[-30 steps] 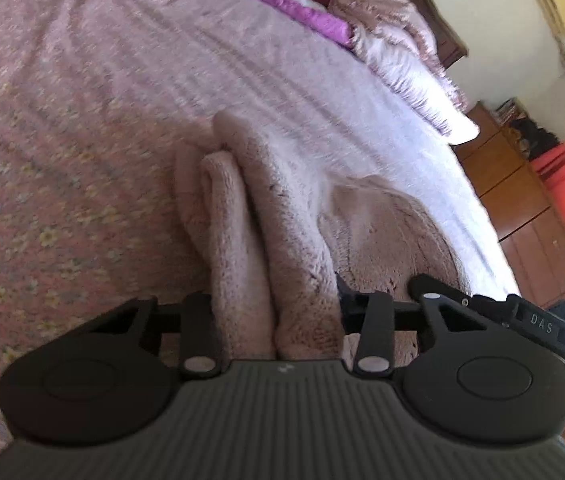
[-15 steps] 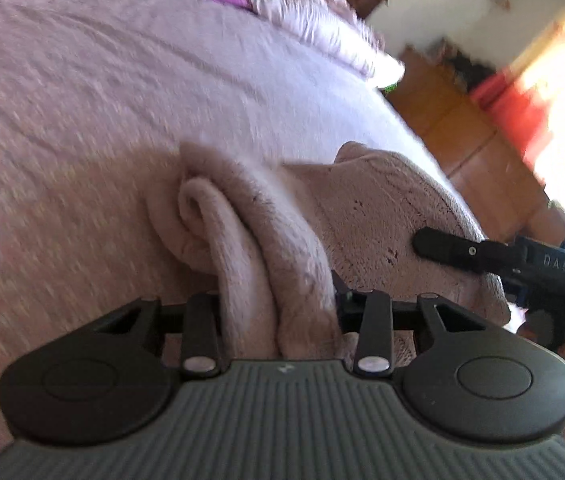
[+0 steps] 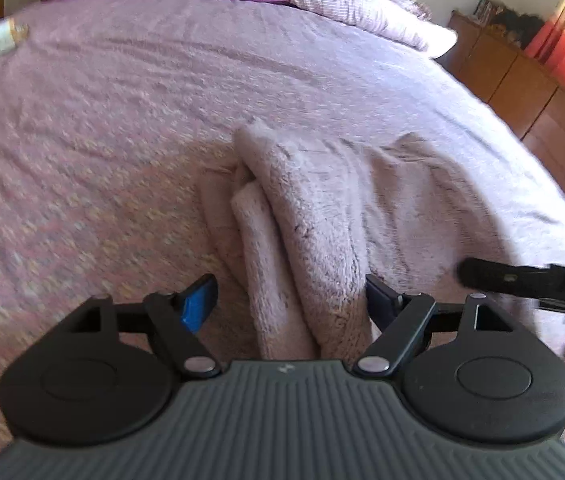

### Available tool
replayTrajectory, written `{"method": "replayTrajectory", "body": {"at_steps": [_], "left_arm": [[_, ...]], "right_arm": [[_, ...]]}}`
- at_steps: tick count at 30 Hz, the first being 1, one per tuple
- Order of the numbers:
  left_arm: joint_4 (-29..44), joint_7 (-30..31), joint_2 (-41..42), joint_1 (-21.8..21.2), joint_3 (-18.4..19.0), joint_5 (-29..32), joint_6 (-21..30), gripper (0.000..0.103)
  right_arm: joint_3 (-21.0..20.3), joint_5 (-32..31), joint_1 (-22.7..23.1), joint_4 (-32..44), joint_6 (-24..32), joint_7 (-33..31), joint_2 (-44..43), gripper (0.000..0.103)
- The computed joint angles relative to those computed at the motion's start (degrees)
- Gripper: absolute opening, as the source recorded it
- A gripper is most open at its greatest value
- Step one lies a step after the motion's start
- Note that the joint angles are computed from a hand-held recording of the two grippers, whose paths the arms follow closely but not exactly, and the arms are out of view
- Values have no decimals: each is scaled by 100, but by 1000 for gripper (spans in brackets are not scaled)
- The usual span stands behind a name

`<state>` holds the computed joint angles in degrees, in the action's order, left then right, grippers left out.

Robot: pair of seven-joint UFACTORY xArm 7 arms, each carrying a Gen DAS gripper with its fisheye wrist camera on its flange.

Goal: Fold small clothes

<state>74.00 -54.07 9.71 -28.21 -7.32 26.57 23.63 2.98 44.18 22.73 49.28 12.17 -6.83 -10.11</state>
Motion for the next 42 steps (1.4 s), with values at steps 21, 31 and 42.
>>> {"method": "replayTrajectory", "body": {"at_steps": [21, 31, 42], "left_arm": [[-613, -703, -942, 78, -433, 623, 929, 84], [-688, -1452, -882, -114, -807, 995, 1716, 84], [-24, -1706, -330, -684, -679, 1483, 2701, 84]], "right_arm": [[882, -3150, -929, -598, -135, 2824, -701, 99], [999, -4432, -897, -1315, 407, 3589, -1705, 103], [1294, -5063, -939, -1241, 883, 4156, -1574, 103]]}}
